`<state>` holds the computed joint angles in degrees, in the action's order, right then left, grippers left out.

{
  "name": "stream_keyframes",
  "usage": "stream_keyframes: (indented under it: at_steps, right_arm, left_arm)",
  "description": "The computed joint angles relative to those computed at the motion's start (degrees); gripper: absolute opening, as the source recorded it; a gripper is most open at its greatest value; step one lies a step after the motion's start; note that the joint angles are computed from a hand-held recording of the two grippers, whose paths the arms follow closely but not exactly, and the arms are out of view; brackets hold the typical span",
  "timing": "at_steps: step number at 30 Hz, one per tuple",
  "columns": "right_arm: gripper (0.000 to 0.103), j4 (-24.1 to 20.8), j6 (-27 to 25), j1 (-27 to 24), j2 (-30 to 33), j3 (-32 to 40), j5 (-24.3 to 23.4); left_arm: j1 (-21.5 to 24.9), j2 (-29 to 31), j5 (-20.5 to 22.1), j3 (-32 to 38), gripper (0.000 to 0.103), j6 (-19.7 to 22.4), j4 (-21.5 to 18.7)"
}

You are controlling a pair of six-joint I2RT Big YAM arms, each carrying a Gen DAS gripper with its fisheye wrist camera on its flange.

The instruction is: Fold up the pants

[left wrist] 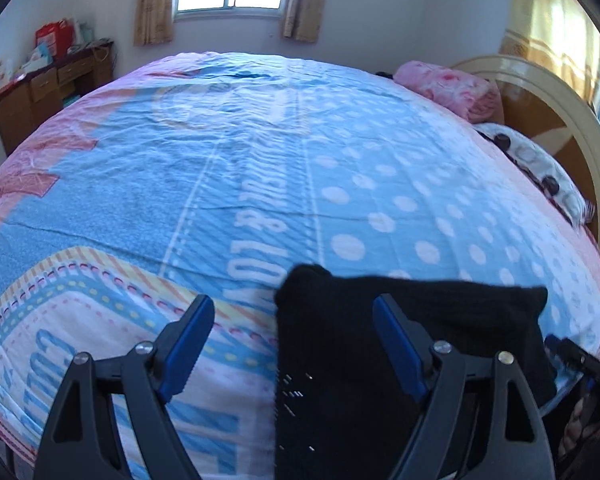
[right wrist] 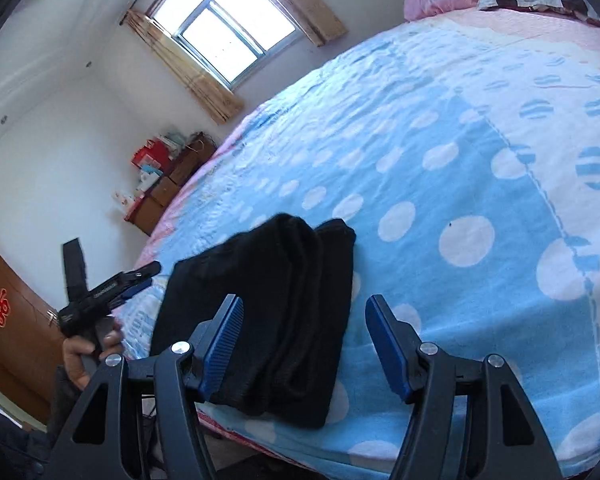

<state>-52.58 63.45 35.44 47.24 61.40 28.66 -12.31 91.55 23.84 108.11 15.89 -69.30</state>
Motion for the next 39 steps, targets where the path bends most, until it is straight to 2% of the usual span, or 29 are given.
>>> stream_keyframes:
  at_steps: [2, 5, 8, 14, 16, 20, 23, 28, 31, 34, 36, 38, 39]
  right_arm:
    - [0.065, -2.23, -1.25, 0.69, 1.79, 1.54, 1.13]
    - [0.065, -5.63, -1.03, 0.45, 4.5, 3.34, 0.05]
    - [0.065, -7.56, -1.15, 1.21, 5.65, 4.64, 0.74]
    - [0.065, -7.62, -0.57, 1.54, 5.58, 3.93, 0.06]
    - [0.065, -5.81, -0.49, 1.12, 5.45, 3.5, -2.67]
    - [0.067, -4.48, -0.73, 1.23, 6.12, 3.75, -4.9]
    - [0.067, 2.18, 0.37, -0.31, 3.52, 0.42, -9.67]
    - [0.063, 9.4, 5.09, -1.65, -1.55, -4.84, -10.38]
    - [0.063, 11.11, 6.07, -1.93, -2.86, -6.11, -10.81]
    - [0.063, 7.99, 4.5, -1.3, -0.73, -3.98, -10.13]
    - [0.063, 4.83, 2.93, -1.77, 1.34, -1.78, -10.92]
    - [0.064, 2.52, 1.19, -1.24, 2.94, -0.26, -9.85]
    - [0.064, 1.52, 0.52, -0.89, 3.53, 0.35, -9.2]
  left_arm:
    - [-0.99, -1.4, -1.97, -2.4, 0.084, 1.14, 0.74]
    - [-2.34, -1.73, -6.3, -4.37, 0.084, 2.58, -0.03]
    - [-2.18, -1.88, -5.75, -4.97, 0.084, 1.82, -0.18]
    - [-1.99, -0.93, -4.56, -4.36, 0.085, 0.37, -3.21]
    - [-2.01, -1.29, -4.3, -4.81, 0.085, 0.14, -3.77]
    - [-2.51, -2.45, -4.1, -5.76, 0.085, 2.43, -4.92]
    - [-2.82, -2.38, -3.03, -6.15, 0.09, 3.49, -6.09]
    - [-2.46, -1.96, -1.51, -5.92, 0.09, 3.78, -6.05]
    - [-2.58, -2.09, -1.89, -6.01, 0.087, 3.71, -5.76]
    - [-2.86, -2.24, -2.18, -6.09, 0.081, 3.53, -5.56]
    - [-2.84, -2.17, -1.75, -5.9, 0.074, 3.53, -5.88]
    - [-2.5, -1.99, -0.08, -5.44, 0.056, 3.48, -6.47]
    - [-2.16, -1.74, 1.24, -5.05, 0.053, 3.01, -7.11]
